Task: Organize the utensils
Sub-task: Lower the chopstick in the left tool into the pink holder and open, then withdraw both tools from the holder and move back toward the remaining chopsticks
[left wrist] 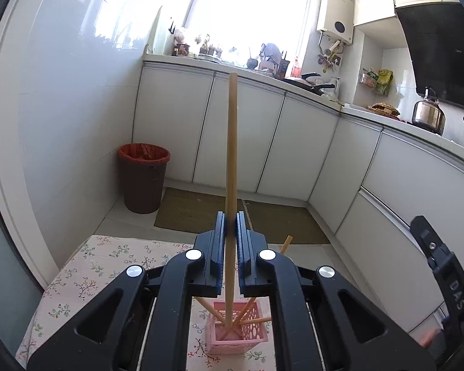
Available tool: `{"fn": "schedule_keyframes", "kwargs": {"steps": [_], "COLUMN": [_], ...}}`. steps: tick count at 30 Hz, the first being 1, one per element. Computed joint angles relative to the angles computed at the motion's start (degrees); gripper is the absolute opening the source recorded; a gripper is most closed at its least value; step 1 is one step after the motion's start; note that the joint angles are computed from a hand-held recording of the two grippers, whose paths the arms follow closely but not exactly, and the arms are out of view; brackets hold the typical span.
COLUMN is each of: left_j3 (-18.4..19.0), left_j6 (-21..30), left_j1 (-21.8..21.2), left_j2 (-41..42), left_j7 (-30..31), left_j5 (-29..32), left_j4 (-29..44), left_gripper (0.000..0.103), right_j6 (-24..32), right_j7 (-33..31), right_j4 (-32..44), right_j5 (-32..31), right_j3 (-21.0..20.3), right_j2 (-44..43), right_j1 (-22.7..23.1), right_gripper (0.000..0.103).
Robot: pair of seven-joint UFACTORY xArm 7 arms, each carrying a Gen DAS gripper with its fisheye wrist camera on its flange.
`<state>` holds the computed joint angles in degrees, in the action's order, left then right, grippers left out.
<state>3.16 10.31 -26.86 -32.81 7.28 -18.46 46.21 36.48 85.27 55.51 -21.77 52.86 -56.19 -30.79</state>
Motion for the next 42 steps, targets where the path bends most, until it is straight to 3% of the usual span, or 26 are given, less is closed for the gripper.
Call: {"fn": "schedule_keyframes", "kwargs": {"steps": [3,5,7,8,13,16,20,30,35,42], "left_j3": [-1.60,0.43,0.51,-0.03,-3.99,-6.19,-7.12,-8.38,-8.29,-7.62], "left_j6": [-4.46,-4.16,-3.53,-3.90,-0.20,1.96,5.00,11.25,14.41,19.52], "left_j1": [-0.03,-2.58,-1.98,-1.01,5.29,8.50,10.14,11.89,11.84,11.40], "left_j2": [3.09,4.41,3.75,3.11,-0.76,-3.44,-7.95,-19.79,-25.76,-31.15], "left_j7": [-0.18,0.28,-0.72,-1.44,-4.33,-6.27,-8.03,-10.74,-11.01,-10.44], "left_j5": [0.89,-0.11,-0.69,-0.49,4.34,7.30,9.78,13.13,13.76,13.61], "left_j4": [-1.27,-2.07,-3.17,-3.64,-2.78,-3.25,-4.75,-9.08,-10.98,-12.01], "left_gripper": [0.007,0.009,0.022,0.028,0.037,0.052,0.062,0.088,0.096,0.096], "right_j6": [1.51,2.40,3.32,3.86,6.94,9.54,13.87,26.10,32.36,37.28], "right_j7": [-0.74,-1.06,-1.54,-1.76,-1.63,-2.68,-3.37,-6.52,-7.93,-9.78], "right_j4": [-1.98,-2.85,-3.33,-3.24,-1.70,0.12,2.31,7.47,10.12,12.54], "right_j5": [0.39,0.16,-0.09,-0.18,-1.01,-1.78,-2.40,-1.12,0.33,2.95], "right_j3": [-1.22,-1.67,-2.02,-2.10,-2.21,-1.99,-1.87,-0.97,0.17,1.12], "right_j2": [-0.50,-0.50,0.17,0.86,3.71,5.47,6.28,7.14,6.47,4.15], "right_j1": [2.90,4.07,5.14,5.51,7.23,8.71,10.59,14.97,15.09,14.53], "right_gripper": [0.049,0.050,0.050,0.050,0.050,0.050,0.067,0.085,0.093,0.095]}}
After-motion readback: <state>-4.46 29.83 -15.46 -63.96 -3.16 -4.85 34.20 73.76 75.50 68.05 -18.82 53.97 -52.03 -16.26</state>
